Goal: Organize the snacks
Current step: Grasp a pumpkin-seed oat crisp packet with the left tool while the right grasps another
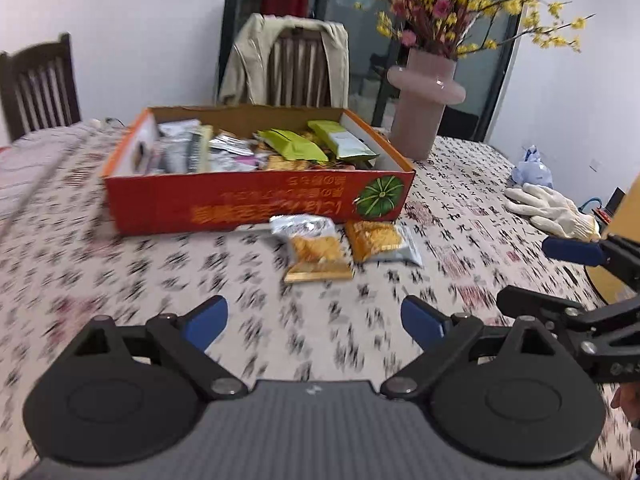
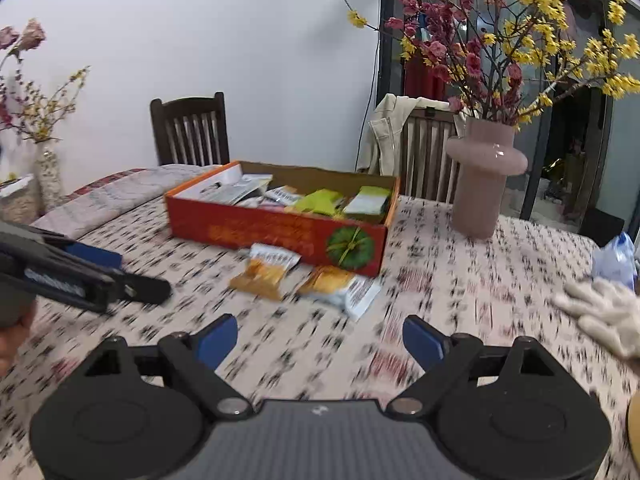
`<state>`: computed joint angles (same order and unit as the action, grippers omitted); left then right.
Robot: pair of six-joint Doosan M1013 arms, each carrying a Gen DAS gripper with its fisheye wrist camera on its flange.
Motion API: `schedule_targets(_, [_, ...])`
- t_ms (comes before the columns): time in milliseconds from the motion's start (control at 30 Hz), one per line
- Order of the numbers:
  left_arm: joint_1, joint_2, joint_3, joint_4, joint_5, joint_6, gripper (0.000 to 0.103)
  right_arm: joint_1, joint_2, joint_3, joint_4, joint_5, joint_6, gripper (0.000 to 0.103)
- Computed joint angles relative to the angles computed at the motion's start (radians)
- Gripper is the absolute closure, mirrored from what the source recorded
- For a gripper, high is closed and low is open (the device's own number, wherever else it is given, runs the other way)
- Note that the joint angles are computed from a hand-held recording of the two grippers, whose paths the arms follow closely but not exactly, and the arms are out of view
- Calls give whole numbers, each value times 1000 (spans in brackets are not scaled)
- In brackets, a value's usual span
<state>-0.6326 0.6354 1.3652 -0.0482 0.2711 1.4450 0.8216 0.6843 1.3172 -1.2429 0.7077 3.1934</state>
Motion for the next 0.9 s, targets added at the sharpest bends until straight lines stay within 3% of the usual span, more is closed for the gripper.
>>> schedule_targets(67, [-5,50,-78,84,49,-65,10,-20,10,-26,17,-9,-39,13])
schedule_targets(200, [-14,132,-196,160,104,-77,18,-57,32,-72,68,-11,-117,12])
schedule_targets(333, [-14,191,-277,150,142,-68,25,-88,54,-106,119,-18,-169,12])
schedule_targets(400, [-9,205,-292,133,150,-70,37,-102,64,-118,143,-31,-185,12])
schedule_targets(467, [-1,204,-284,85,146,-28,54,-115,72,-123,163,-62,-181,12])
schedule_targets(567, [4,184,-251,100,120,-16,61,-138,92,-144,212,-131,-163,12])
schedule_targets(667, [14,151,-203,133,74,-47,62,-147,126,-187,254,-149,-208,12])
schedule_targets(900, [35,92,-126,299,16,-271,62,-150,215,-317,457,-72,-411,15])
